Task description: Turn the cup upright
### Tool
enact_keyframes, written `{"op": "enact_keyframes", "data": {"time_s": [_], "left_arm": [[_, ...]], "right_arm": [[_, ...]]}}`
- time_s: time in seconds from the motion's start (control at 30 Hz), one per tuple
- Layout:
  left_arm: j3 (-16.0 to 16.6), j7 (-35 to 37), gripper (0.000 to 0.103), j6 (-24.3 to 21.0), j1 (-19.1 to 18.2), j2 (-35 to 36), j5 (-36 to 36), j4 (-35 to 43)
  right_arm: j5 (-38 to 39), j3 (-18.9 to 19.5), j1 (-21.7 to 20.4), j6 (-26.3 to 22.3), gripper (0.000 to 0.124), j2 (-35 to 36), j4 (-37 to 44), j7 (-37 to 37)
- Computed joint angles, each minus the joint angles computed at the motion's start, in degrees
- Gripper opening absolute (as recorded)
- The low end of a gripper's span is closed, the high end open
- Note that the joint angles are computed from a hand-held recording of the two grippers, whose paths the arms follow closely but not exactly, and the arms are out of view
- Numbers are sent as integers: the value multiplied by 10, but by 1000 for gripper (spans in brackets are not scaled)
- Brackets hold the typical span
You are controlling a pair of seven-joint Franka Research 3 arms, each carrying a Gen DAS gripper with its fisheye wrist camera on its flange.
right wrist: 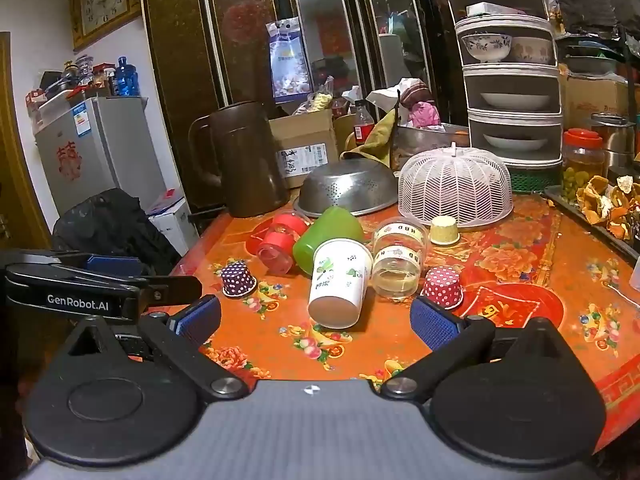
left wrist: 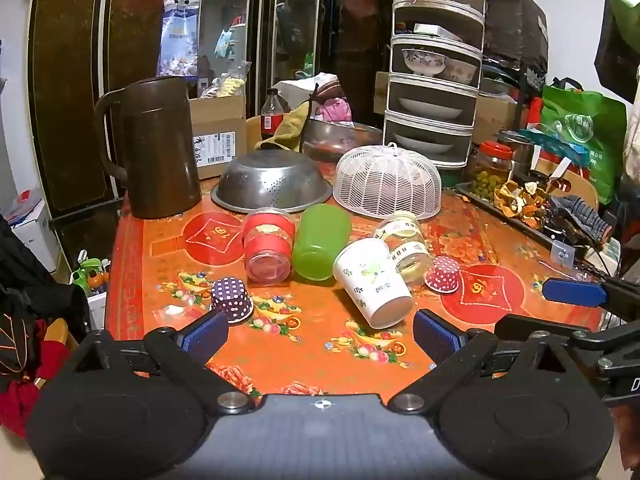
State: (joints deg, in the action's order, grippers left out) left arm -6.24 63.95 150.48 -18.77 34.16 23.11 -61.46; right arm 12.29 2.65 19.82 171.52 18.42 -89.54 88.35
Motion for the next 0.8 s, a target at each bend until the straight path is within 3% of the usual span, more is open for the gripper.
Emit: {"op": "enact_keyframes", "data": {"time_s": [0.03,0.13,0.8], "left_arm": [[-11,-3,100,-2,7,1,8,2],[-2,-1,100,1,1,-2,-4,-3],[-2,-1,100,-3,0,-4,-6,-6]], "right_arm": [[1,1,-1,-1,102,0,0,-2],[20,17,-13,-2,102,0,0,-21],[29,13,-10,-2,102,-2,-3,-27]]}}
